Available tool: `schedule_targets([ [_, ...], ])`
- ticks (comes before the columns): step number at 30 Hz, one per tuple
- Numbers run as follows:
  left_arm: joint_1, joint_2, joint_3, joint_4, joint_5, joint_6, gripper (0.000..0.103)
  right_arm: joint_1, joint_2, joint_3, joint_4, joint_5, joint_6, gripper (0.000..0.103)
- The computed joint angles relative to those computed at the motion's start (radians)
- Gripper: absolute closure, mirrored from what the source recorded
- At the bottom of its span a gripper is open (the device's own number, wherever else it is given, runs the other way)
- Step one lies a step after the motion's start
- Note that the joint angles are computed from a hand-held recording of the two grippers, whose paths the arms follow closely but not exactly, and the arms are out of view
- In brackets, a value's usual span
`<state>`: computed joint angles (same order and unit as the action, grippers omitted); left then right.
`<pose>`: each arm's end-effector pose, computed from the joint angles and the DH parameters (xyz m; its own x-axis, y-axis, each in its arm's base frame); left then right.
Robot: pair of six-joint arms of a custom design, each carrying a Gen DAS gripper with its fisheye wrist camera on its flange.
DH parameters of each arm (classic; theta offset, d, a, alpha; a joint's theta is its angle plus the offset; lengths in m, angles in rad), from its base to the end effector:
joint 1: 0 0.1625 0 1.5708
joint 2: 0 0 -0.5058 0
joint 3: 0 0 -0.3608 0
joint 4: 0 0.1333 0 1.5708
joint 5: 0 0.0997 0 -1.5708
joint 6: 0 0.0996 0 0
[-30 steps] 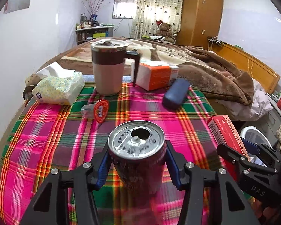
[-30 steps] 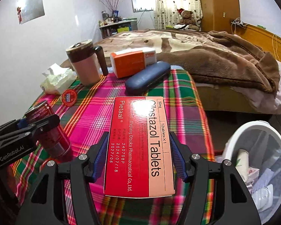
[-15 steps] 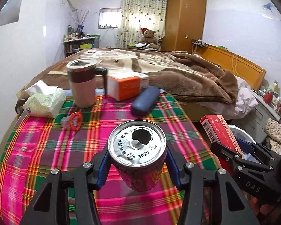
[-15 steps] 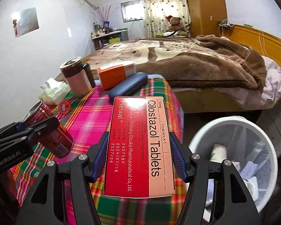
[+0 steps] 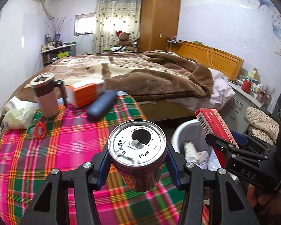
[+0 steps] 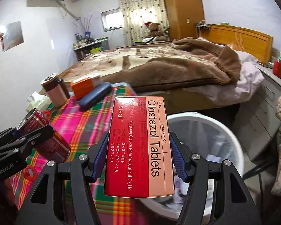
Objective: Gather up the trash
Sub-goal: 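Carry the tablet box in the right tool over the bin while the left tool carries the can there, then open the right tool to drop the tablet box while the left tool drops the can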
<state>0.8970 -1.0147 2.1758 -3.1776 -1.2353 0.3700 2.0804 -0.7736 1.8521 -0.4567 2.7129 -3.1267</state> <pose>-0.2079 -0.5266 0.2193 -0.5669 0.7009 -0.4329 0.8238 0.4845 -0.2945 0.2851 -0.4226 0.0928 -0.7277 0.4501 0.5176 -0.2734 0.5018 -0.8206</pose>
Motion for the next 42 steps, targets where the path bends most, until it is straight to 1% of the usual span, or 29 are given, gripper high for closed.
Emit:
schedule_targets([
  [2, -0.015, 0.010, 0.012, -0.004, -0.010, -0.005, 0.050, -0.005, -0.015, 0.025, -0.010, 0.010, 0.013, 0.040],
  [5, -0.040, 0.026, 0.030, -0.008, -0.027, -0.016, 0.050, -0.016, -0.039, 0.053, 0.009, 0.006, 0.056, 0.040],
  [10, -0.070, 0.057, 0.048, -0.012, -0.051, -0.031, 0.050, -0.029, -0.061, 0.087, 0.015, 0.040, 0.083, 0.040],
  [14, -0.087, 0.088, 0.057, -0.012, -0.066, -0.044, 0.050, -0.050, -0.064, 0.101, 0.057, 0.056, 0.123, 0.040],
  [18, -0.101, 0.125, 0.062, -0.011, -0.073, -0.047, 0.050, -0.074, -0.065, 0.109, 0.124, 0.050, 0.186, 0.040],
  [22, -0.112, 0.160, 0.063, -0.010, -0.074, -0.053, 0.050, -0.098, -0.085, 0.128, 0.136, 0.033, 0.203, 0.040],
  [24, -0.117, 0.175, 0.067, -0.027, -0.072, -0.045, 0.050, -0.114, -0.089, 0.127, 0.170, 0.024, 0.227, 0.040],
  [26, -0.121, 0.191, 0.068, -0.041, -0.069, -0.043, 0.050, -0.122, -0.097, 0.134, 0.174, 0.016, 0.228, 0.040],
  [27, -0.122, 0.195, 0.069, -0.041, -0.065, -0.045, 0.050, -0.127, -0.095, 0.128, 0.198, 0.014, 0.244, 0.040],
  [32, -0.128, 0.207, 0.073, -0.057, -0.069, -0.039, 0.049, -0.139, -0.090, 0.123, 0.224, 0.010, 0.253, 0.040],
  [34, -0.124, 0.203, 0.066, -0.042, -0.087, -0.042, 0.047, -0.141, -0.086, 0.121, 0.237, 0.006, 0.259, 0.040],
  [36, -0.123, 0.201, 0.068, -0.049, -0.088, -0.042, 0.035, -0.140, -0.084, 0.119, 0.243, 0.012, 0.264, 0.040],
  [38, -0.124, 0.199, 0.069, -0.058, -0.082, -0.049, 0.034, -0.138, -0.081, 0.115, 0.248, 0.021, 0.269, 0.033],
  [42, -0.123, 0.190, 0.074, -0.071, -0.077, -0.051, 0.034, -0.129, -0.088, 0.123, 0.221, 0.026, 0.260, 0.031],
])
